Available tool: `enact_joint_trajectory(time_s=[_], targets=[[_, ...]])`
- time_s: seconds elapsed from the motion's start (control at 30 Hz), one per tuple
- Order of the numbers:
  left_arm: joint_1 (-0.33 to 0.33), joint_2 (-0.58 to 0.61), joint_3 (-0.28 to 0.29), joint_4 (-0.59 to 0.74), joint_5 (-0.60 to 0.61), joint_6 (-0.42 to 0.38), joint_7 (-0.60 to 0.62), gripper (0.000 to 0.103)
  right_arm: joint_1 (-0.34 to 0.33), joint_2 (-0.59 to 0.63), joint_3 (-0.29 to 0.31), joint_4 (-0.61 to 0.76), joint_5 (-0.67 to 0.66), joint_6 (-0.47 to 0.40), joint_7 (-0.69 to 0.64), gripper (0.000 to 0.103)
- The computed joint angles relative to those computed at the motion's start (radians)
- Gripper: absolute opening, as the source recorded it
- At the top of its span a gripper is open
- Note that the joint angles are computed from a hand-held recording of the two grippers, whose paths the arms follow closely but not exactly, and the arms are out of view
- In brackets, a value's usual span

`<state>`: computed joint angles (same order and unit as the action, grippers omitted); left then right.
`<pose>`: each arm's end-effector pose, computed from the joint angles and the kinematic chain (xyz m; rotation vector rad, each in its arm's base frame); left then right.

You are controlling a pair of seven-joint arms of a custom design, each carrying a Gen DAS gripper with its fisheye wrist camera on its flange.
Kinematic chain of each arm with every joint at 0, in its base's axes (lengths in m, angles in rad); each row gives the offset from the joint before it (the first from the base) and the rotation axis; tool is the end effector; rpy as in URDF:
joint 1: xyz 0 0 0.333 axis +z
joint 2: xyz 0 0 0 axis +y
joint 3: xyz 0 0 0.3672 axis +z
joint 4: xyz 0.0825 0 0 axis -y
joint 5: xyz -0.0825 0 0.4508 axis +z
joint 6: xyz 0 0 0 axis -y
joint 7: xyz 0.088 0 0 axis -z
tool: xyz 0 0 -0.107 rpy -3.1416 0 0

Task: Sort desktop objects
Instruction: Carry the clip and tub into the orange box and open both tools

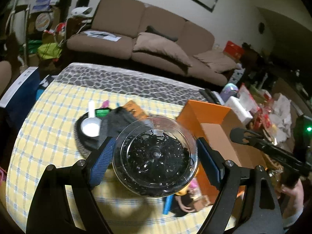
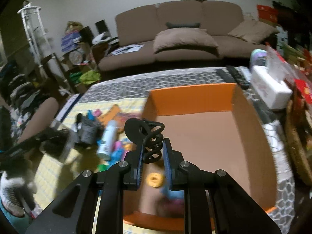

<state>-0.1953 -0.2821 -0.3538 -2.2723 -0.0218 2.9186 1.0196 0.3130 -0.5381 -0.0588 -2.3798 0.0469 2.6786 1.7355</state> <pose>0.4735 -0.3095 0.5963 -1.8197 1.8444 -1.2088 0.4641 0.1136 0.6425 -1.7090 1.6228 -0.4972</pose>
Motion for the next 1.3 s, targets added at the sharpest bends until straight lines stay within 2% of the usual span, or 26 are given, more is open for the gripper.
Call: enact_joint_trajectory(time_s=[0.17, 0.43, 0.63, 0.9, 0.97, 1.3], targets=[[-0.031, 0.034, -0.014, 0.041, 0.002, -0.002, 0.02, 0.082, -0.081, -0.033, 0.023, -0.025, -0.073, -0.043, 0.05, 0.017], [-0.095, 0.127, -0.036, 0.15, 0.061, -0.058, 0.023, 0.082, -0.118, -0.057, -0.016, -0.062, -0.087, -0.094, 0.048, 0.017], [-0.167, 0.22, -0.024, 0.262, 0.084, -0.105, 0.032, 0.082, -0.15, -0.066, -0.014, -0.074, -0.106, -0.124, 0.06, 0.017], [-0.282, 0.396, 0.011, 0.472, 0.104, -0.217, 0.056, 0.082, -0.207, -0.09, -0.013, -0.087, -0.154, -0.149, 0.077, 0.017], [-0.315, 0.439, 0.026, 0.525, 0.142, -0.246, 0.039, 0.082, -0.215, -0.099, -0.014, -0.094, -0.164, -0.152, 0.08, 0.017], [-0.397, 0.595, 0.053, 0.71, 0.089, -0.364, 0.073, 0.082, -0.202, -0.121, -0.051, -0.107, -0.143, -0.154, 0.028, 0.018]])
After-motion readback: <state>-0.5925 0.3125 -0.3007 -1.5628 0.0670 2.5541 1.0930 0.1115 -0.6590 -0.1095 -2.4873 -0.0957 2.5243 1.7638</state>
